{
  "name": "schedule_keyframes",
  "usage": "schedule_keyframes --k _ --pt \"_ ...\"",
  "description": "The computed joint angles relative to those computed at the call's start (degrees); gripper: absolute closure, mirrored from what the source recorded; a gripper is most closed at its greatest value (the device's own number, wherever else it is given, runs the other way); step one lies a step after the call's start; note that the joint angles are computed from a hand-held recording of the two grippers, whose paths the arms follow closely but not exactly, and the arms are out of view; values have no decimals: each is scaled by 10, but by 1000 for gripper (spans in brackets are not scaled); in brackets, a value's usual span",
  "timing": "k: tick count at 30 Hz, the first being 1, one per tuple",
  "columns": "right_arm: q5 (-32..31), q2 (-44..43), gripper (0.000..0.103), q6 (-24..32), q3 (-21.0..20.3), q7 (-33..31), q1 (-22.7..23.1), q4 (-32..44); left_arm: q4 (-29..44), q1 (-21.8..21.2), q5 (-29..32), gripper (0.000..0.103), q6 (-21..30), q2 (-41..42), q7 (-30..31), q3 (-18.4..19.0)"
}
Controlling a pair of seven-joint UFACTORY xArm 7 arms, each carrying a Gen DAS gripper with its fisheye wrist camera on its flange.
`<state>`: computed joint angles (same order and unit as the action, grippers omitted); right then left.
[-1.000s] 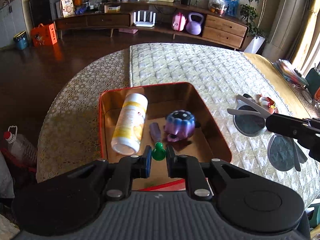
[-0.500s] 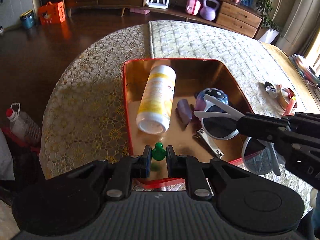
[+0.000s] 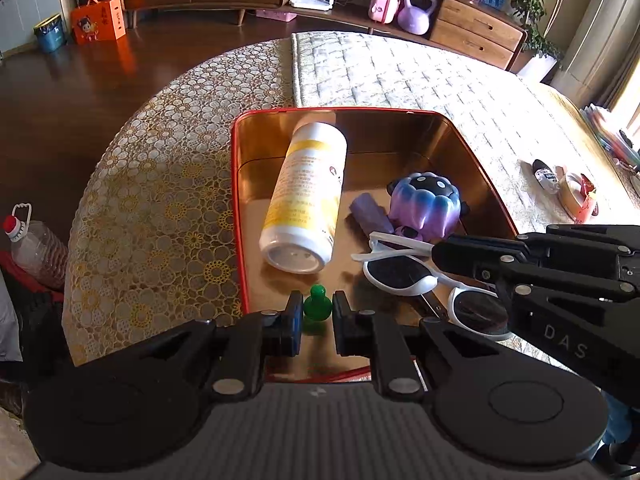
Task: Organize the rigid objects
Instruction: 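Carry the green piece and sunglasses into the red tray and open both grippers, then withdraw both tools from the tray toward the pink tube and cream ball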
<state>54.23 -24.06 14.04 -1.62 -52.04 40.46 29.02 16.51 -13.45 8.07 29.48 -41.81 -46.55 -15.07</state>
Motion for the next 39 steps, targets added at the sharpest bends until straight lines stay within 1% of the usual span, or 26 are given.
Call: schedule_keyframes --k 2,5,7,11,14,18,19,23,31,36,39 --pt "2 2 98 -6 1 3 -1 -1 4 1 -2 88 -4 10 0 3" --pt "-4 -2 96 1 1 8 -6 -3 12 6 2 88 -5 24 -2 0" --pt "-7 -6 91 7 -2 10 -7 -5 16 5 -1 88 -9 32 1 6" --pt "0 -21 86 15 -8 15 -9 -14 24 1 -6 88 -8 47 9 12" --pt "5 -34 84 27 -15 19 -12 -18 30 0 -9 88 -6 55 13 14" --pt "8 -60 77 40 -20 19 -17 -31 34 -1 -11 88 -2 61 16 15" --pt "9 -66 75 43 -23 19 -17 -33 34 -3 -12 88 -1 60 17 15" --pt "14 -89 72 50 -30 24 -22 -45 36 -5 -14 88 9 58 17 13" --pt "16 -159 64 46 -44 46 -20 -84 31 -16 -17 88 28 33 13 8" --pt "-11 -214 58 40 -53 74 -20 -118 27 -26 -17 88 35 12 6 -1" --pt "-37 -243 57 41 -55 110 -26 -136 28 -29 -11 88 42 -3 -5 -14"
